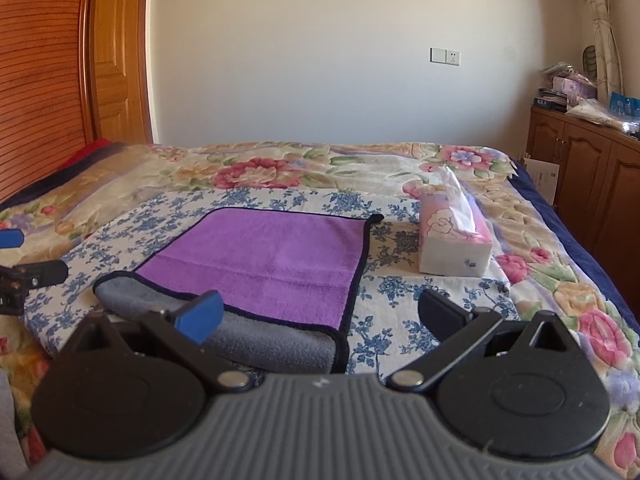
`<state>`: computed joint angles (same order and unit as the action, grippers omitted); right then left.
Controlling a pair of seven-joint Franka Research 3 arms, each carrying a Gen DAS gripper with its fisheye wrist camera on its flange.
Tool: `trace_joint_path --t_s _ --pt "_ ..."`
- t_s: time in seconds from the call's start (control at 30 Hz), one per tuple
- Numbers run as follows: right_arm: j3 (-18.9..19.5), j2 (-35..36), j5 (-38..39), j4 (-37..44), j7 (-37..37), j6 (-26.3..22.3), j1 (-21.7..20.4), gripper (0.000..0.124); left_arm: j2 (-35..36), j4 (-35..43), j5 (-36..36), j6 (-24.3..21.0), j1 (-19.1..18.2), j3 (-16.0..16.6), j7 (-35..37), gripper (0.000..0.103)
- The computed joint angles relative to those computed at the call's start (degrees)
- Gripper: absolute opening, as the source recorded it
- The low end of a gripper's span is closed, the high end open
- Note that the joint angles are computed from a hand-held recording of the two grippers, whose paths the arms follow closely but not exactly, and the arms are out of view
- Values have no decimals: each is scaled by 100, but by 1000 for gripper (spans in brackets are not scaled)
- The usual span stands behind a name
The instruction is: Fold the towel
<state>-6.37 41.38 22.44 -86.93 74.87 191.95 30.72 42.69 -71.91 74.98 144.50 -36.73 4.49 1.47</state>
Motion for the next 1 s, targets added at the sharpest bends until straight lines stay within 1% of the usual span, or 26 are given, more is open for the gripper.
trace_joint_path --t_s 0.13,0.3,0.53,0.73,0.9,1.0 --pt "-52 152 -27 246 37 -152 -1 103 156 198 -153 47 87 -10 152 103" --pt "-129 306 -91 485 200 -302 -5 103 361 453 -398 119 145 52 364 103" --pt "-168 495 -293 765 417 -505 -64 103 630 792 -784 209 194 153 672 103" --pt "-121 665 -516 1061 608 -756 -186 103 850 1075 -1067 320 244 259 895 103" --pt "-83 818 -732 1327 782 -1029 -265 103 1063 1342 -1401 389 344 269 1165 99" --pt "-51 877 -862 1429 878 -1161 -308 103 1241 1600 -1663 392 406 254 1449 96"
